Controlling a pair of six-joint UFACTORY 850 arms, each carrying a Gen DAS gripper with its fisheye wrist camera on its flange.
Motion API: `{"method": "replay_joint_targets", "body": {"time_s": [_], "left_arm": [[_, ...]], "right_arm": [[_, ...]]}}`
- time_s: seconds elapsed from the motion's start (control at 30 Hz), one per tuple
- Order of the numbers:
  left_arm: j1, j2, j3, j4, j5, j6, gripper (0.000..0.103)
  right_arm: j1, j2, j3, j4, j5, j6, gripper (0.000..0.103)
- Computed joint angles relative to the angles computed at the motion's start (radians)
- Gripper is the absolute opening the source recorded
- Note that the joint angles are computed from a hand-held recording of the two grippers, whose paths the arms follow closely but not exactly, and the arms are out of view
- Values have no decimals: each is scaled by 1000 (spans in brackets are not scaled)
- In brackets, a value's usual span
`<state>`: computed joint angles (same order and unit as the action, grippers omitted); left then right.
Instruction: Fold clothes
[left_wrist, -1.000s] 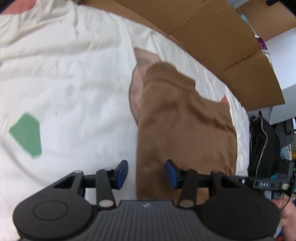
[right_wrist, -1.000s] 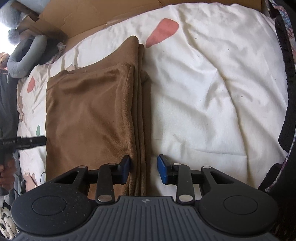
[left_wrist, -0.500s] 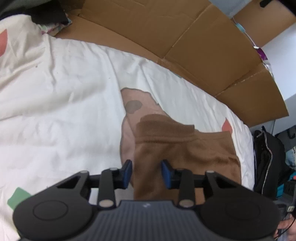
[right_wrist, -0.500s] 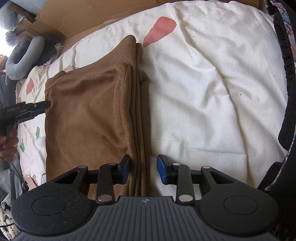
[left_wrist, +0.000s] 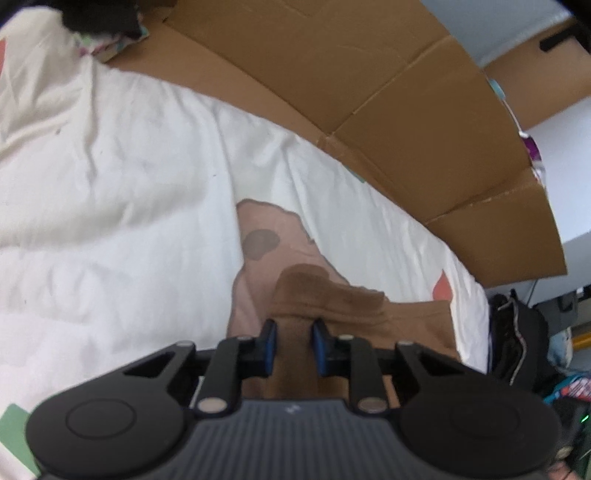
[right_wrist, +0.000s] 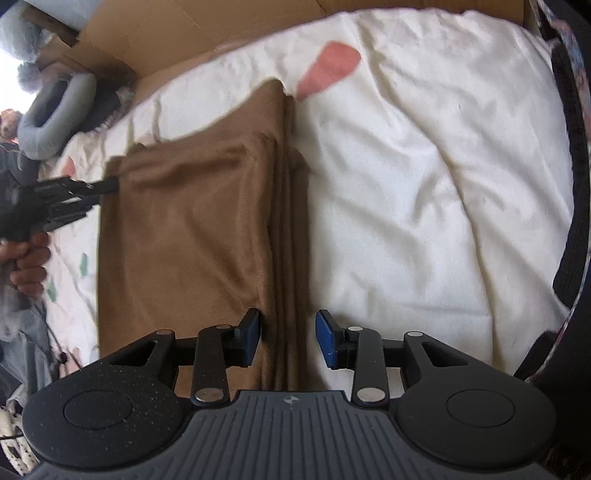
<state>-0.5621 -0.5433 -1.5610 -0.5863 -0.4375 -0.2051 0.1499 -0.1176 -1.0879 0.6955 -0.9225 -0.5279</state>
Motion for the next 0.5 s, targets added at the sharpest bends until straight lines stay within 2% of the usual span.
{"method": "replay_joint_targets", "body": {"time_s": [0.07, 0.13, 0.4, 0.5], "left_arm": [[1, 6, 13, -28, 11, 17, 23], [3, 11, 22, -43, 16, 26, 25], [5, 26, 49, -56, 30, 36, 46], [2, 27, 54, -58, 29, 46, 48]], "right_arm": [[-6, -1, -10, 39, -6, -16, 54], [-11, -4, -18, 82, -7, -31, 60], [14, -75, -81, 93, 70, -5, 62], [23, -99, -96, 93, 84, 3, 62]]}}
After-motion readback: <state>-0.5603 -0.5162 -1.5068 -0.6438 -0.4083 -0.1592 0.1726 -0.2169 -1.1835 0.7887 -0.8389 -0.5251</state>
